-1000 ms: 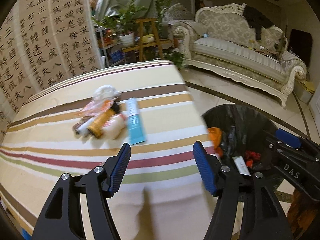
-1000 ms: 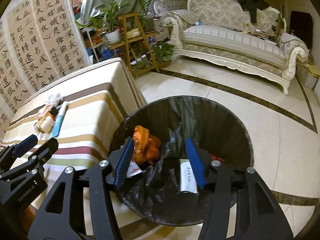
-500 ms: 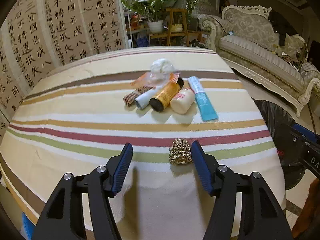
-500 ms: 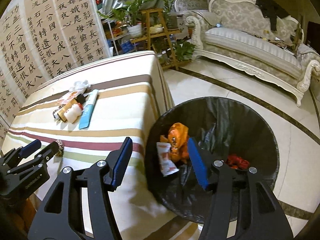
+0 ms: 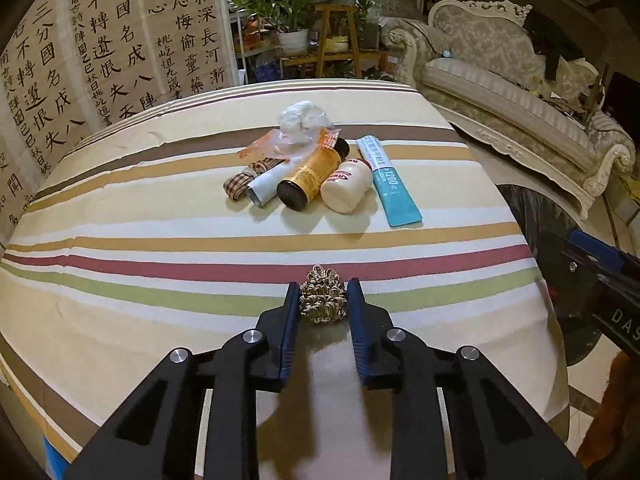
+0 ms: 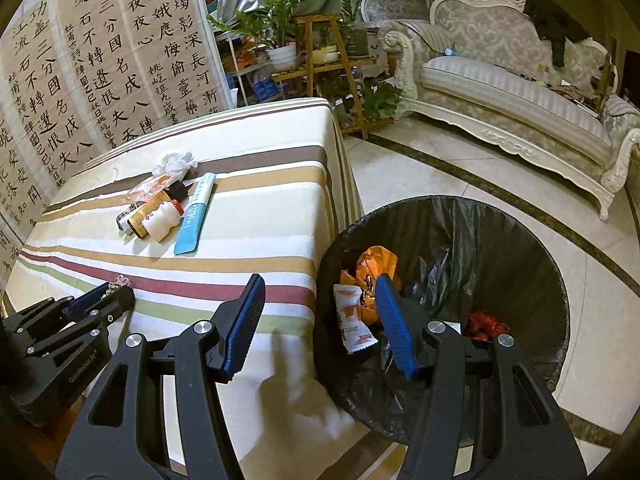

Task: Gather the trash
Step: 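Grasp the gold ornament with the left tool while the right tool moves to the blue tube, then grasp the blue tube with the right tool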

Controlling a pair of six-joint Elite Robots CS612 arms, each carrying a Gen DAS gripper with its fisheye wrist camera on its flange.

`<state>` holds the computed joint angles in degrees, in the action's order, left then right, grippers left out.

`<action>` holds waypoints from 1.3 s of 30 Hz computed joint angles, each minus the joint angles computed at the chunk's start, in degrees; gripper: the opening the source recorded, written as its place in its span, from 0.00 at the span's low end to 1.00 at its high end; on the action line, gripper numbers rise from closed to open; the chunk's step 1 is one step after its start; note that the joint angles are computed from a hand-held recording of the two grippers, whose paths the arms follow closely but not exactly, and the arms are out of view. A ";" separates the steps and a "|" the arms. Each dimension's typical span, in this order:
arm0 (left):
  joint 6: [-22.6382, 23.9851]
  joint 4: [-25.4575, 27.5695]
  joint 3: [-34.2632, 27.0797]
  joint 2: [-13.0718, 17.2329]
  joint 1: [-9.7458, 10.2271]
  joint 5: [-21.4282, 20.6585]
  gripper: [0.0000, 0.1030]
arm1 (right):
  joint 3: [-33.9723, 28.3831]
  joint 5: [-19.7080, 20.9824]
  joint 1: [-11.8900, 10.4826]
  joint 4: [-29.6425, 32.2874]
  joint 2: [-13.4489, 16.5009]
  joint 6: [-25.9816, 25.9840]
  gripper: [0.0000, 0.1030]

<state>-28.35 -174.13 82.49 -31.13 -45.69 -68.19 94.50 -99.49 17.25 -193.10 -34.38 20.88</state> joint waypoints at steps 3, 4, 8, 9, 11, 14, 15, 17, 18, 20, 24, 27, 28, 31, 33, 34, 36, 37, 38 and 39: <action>0.25 -0.67 0.29 -0.04 0.02 -0.14 0.22 | -0.38 0.19 0.18 0.36 0.12 -0.22 0.54; 0.26 -0.92 0.39 -0.09 0.04 -0.10 0.22 | -0.58 0.21 0.28 0.51 0.18 -0.38 0.54; 0.34 -2.01 1.02 -0.44 0.16 1.05 0.21 | -1.29 0.59 0.68 0.85 0.32 -1.36 0.54; 0.20 -2.13 1.14 -0.53 0.22 1.24 0.21 | -1.59 0.75 0.76 1.04 0.38 -1.67 0.54; -0.23 -2.44 1.49 -0.76 0.42 1.71 0.21 | -2.24 1.19 0.91 1.51 0.54 -2.23 0.54; -1.03 -3.02 2.15 -1.12 0.82 2.69 0.21 | -3.57 1.45 1.36 2.13 0.89 -3.22 0.54; -1.28 -3.18 2.36 -1.26 1.02 3.05 0.21 | -4.02 1.43 1.51 2.39 1.02 -3.56 0.54; -1.69 -3.35 2.64 -1.44 1.31 3.60 0.21 | -5.19 1.96 1.69 3.37 1.37 -4.31 0.53; -1.95 -3.38 2.79 -1.51 1.54 3.94 0.21 | -5.80 2.27 1.76 3.86 1.56 -4.57 0.53; -2.35 -3.30 3.00 -1.65 1.92 4.26 0.22 | -7.17 2.92 1.88 5.18 1.99 -5.04 0.52; -3.04 -3.23 3.29 -1.78 2.84 5.00 0.22 | -10.25 3.61 2.14 8.55 3.08 -5.75 0.44; -3.47 -3.21 3.35 -1.80 3.49 5.31 0.22 | -12.58 3.80 2.32 11.25 3.97 -6.16 0.42; -3.59 -3.23 3.40 -1.82 3.64 5.37 0.22 | -13.34 3.88 2.38 12.02 4.25 -6.38 0.39; -4.04 -3.31 3.49 -1.80 4.25 5.12 0.22 | -15.17 3.62 2.61 14.07 4.91 -7.00 0.37; -4.24 -3.39 3.56 -1.76 4.51 4.93 0.22 | -16.13 3.49 2.71 15.27 5.30 -7.26 0.35; -4.38 -3.39 3.56 -1.73 4.65 4.73 0.22 | -16.72 3.41 2.75 16.08 5.51 -7.39 0.34; -4.56 -3.38 3.45 -1.62 4.82 4.47 0.22 | -17.40 3.35 2.80 16.99 5.80 -7.59 0.32; -4.62 -3.40 3.42 -1.57 4.88 4.31 0.22 | -17.78 2.88 2.91 17.31 5.98 -7.94 0.31; -4.69 -3.38 3.37 -1.55 4.92 4.16 0.22 | -17.91 2.53 2.97 17.42 6.03 -8.19 0.29; -4.82 -3.47 3.47 -1.58 4.89 4.04 0.22 | -18.10 2.19 3.05 17.60 6.11 -8.45 0.27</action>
